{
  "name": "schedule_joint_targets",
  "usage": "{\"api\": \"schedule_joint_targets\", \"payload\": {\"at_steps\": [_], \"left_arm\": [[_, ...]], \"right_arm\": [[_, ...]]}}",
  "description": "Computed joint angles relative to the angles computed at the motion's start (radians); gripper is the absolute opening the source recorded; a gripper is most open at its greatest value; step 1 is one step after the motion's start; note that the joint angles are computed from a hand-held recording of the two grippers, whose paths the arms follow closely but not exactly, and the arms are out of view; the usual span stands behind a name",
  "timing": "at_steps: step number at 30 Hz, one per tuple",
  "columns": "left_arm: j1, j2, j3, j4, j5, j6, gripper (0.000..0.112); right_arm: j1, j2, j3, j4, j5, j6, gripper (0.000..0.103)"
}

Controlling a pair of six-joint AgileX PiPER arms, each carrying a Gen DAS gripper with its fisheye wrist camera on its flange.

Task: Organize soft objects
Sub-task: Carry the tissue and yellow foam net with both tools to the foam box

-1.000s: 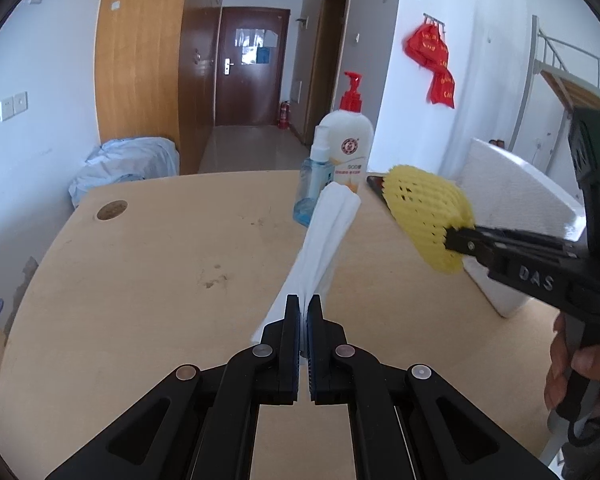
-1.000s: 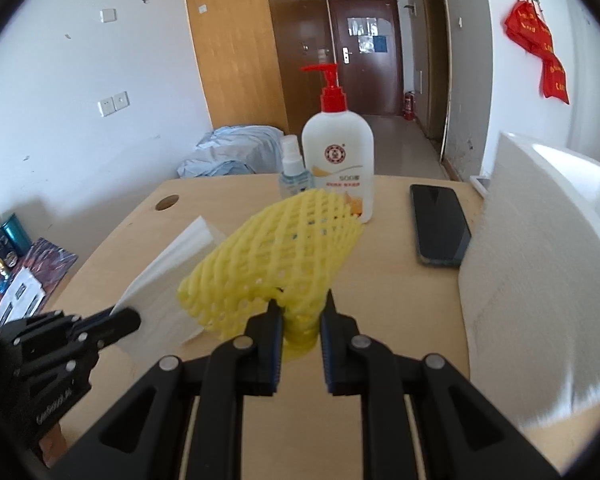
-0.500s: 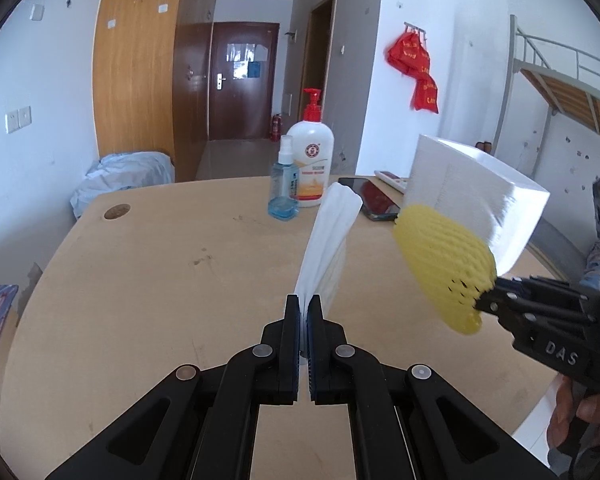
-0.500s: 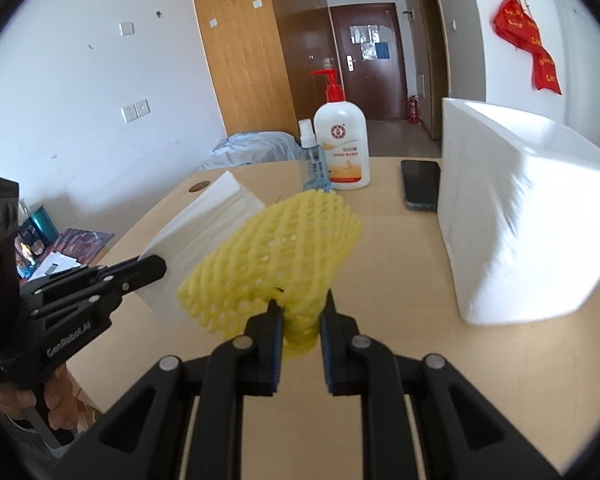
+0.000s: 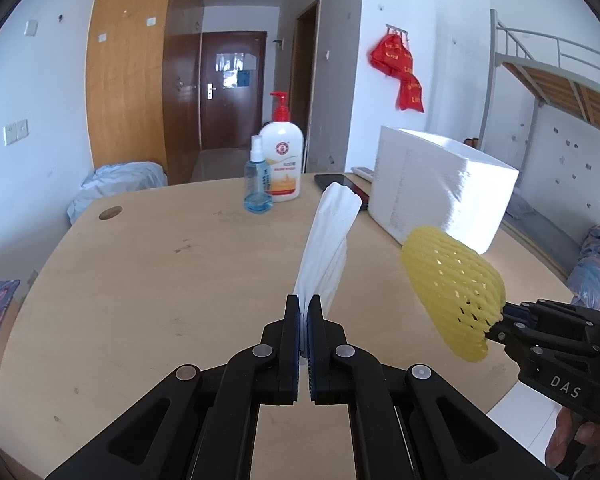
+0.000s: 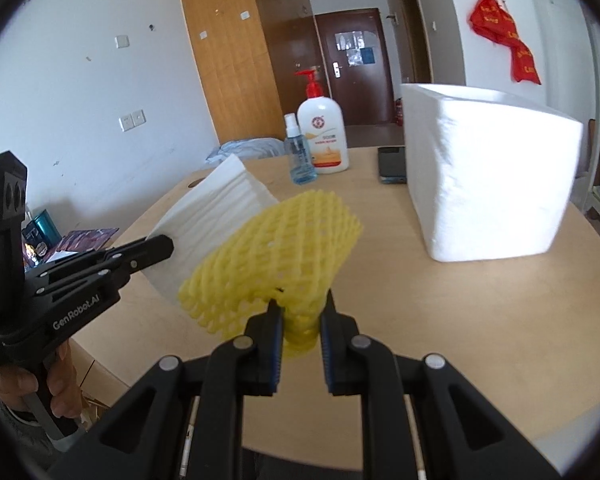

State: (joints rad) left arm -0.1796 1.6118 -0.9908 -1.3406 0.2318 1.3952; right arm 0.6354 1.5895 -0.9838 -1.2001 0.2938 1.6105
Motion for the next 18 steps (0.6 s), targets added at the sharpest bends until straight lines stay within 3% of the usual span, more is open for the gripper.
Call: {"api": "schedule_joint_targets", "payload": {"at_steps": [4,18], "left_arm": [[-0.050,-0.016,0.014,-0.028,-0.050,0.026,0.003],[-0.202,0.022,-0.066,0.154,-0.050,-0.154,0.003]], "right_arm": [[-0.006,-0.035,0.046,-0.091,0.009,0.111,0.020],[-0.059,-0.179,0.198,-0.233,0.066,0.314,0.020]]}}
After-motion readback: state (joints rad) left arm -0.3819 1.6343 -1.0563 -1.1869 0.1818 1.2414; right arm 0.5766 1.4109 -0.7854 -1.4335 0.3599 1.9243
